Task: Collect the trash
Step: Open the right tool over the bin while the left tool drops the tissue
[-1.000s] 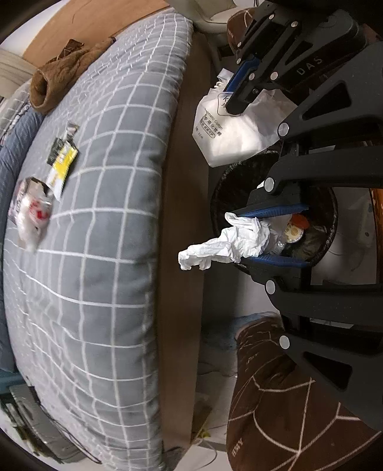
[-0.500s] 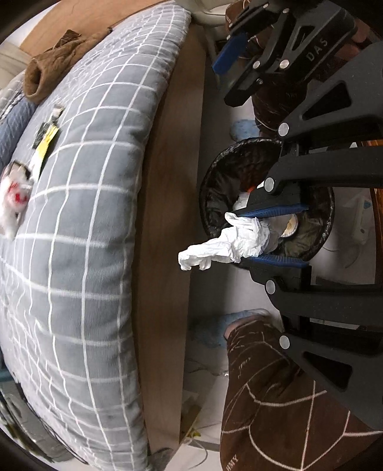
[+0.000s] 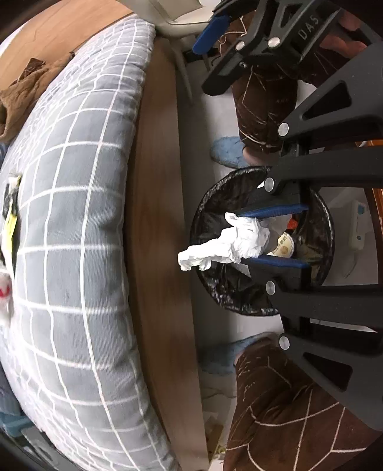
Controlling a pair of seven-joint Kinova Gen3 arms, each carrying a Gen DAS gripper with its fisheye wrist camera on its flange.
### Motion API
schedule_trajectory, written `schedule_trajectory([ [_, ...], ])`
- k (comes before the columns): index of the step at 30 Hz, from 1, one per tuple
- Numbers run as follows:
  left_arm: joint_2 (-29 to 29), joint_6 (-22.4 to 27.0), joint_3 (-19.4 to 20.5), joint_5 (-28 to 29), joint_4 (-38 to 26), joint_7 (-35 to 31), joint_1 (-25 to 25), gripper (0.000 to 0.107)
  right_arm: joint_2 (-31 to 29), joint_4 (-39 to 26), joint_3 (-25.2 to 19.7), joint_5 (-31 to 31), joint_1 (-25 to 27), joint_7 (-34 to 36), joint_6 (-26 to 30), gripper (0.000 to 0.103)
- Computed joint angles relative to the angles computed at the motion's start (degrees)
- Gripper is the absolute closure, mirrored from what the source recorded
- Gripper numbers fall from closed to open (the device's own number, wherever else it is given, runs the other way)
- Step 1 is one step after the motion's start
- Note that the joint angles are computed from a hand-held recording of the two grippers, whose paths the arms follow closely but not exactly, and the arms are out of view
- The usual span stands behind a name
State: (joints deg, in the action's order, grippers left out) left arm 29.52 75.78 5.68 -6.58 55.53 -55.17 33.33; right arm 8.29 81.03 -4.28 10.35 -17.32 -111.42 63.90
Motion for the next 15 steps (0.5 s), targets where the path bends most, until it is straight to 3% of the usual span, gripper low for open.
schedule_trajectory([
  [2, 0.2, 0.1, -0.1, -0.3, -0.2, 0.1, 0.4, 0.082, 0.0, 0.1, 0.1, 0.2, 0.0, -0.6, 0.0, 0.018],
  [6, -0.3, -0.1, -0.5, -1.5, 0.8, 0.5, 1.2, 0.059, 0.1, 0.2, 0.2, 0.1, 0.2, -0.9, 0.1, 0.018],
  [9, -1.1, 0.0, -0.9, -3.2, 1.7, 0.8, 1.7, 0.054, 0.1, 0.1, 0.0, 0.5, -0.1, -1.0, 0.1, 0.018],
  [15, -2.9, 0.4, -1.4, -5.4, 2.0, 3.2, 1.9, 0.031, 0.2, -0.7, -0.4, 1.2, -1.0, -1.0, 0.1, 0.018],
])
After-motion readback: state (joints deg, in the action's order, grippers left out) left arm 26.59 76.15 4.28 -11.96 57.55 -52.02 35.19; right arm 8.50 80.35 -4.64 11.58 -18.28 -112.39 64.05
